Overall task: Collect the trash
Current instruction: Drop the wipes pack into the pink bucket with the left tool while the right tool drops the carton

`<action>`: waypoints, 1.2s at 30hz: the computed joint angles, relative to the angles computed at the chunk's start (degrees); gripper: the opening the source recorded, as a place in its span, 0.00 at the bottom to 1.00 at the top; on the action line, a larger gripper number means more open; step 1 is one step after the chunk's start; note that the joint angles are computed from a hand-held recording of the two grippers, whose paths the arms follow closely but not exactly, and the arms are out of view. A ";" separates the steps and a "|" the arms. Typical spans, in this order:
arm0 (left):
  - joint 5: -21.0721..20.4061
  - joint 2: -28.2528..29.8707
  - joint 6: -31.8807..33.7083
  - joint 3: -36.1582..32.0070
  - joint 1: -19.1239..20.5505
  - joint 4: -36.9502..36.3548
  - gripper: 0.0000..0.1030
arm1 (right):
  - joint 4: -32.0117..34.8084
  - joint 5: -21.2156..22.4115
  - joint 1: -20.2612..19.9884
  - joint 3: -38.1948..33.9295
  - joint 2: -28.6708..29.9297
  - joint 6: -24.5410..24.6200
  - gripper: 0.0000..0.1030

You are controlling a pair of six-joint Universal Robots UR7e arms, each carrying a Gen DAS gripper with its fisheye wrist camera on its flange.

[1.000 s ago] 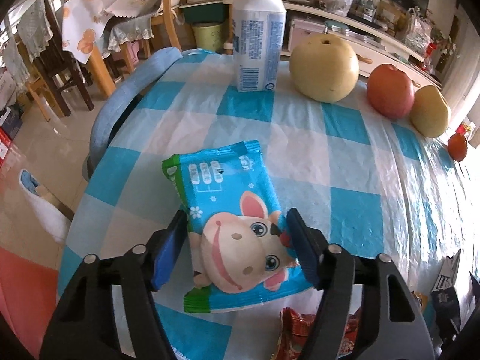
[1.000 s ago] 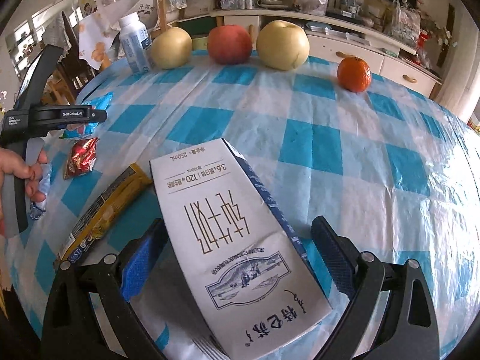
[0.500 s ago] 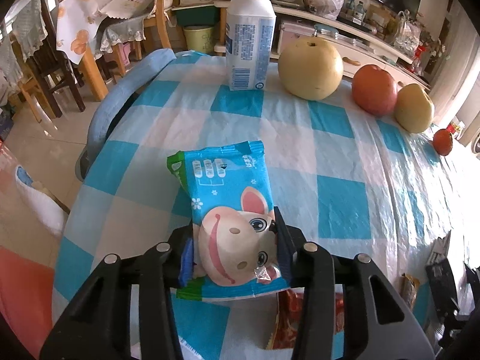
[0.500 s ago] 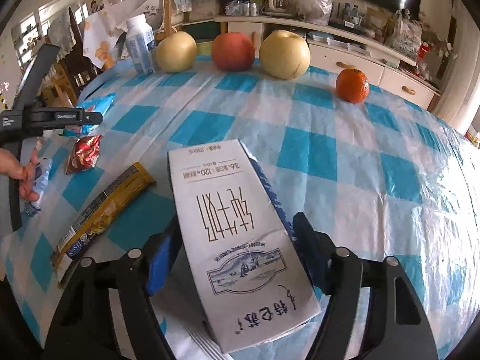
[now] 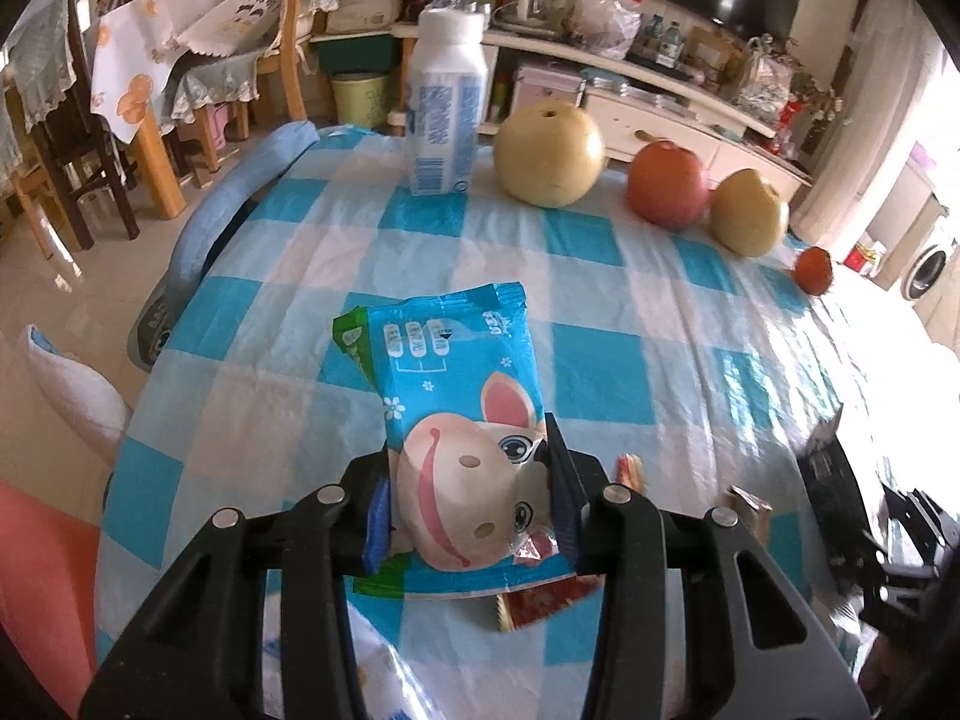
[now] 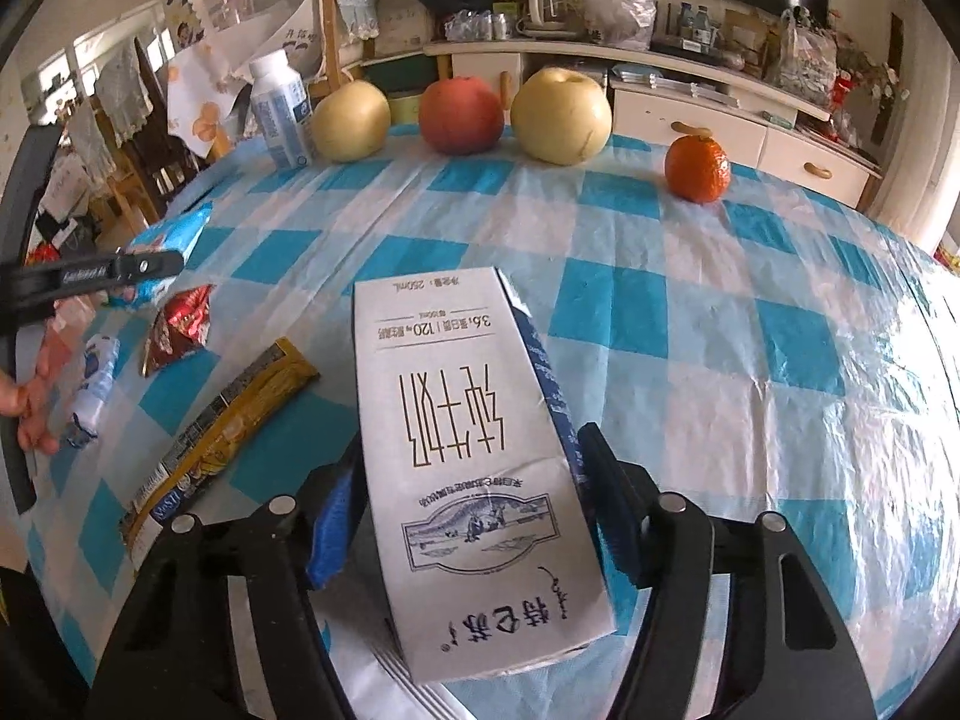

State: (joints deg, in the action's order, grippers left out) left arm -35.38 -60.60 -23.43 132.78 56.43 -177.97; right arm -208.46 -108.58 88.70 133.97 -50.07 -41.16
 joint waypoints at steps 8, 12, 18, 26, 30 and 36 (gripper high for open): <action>-0.45 -2.87 -1.22 4.93 -3.74 -1.04 0.42 | -4.59 1.33 0.74 1.57 -0.24 0.73 0.63; -0.11 -4.62 -2.68 7.77 -6.14 -1.49 0.42 | -7.53 2.93 1.14 2.76 -0.72 1.52 0.62; -0.32 -8.15 -6.49 12.40 -9.72 -2.02 0.42 | -9.67 6.06 1.43 4.49 -2.02 3.75 0.62; -0.09 -12.72 -10.73 16.70 -12.74 -0.20 0.42 | -5.25 10.68 1.94 6.28 -4.21 9.14 0.62; 0.55 -15.62 -11.06 18.28 -13.25 0.26 0.42 | -3.12 12.94 3.19 7.05 -4.58 11.74 0.62; 2.72 -21.95 -13.84 20.39 -13.84 4.77 0.42 | 0.76 16.48 5.09 7.25 -4.91 15.65 0.62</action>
State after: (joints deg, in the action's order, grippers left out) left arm -32.66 -82.55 -37.27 153.16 42.59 -173.19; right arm -207.70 -92.09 93.80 141.21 -54.98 -25.51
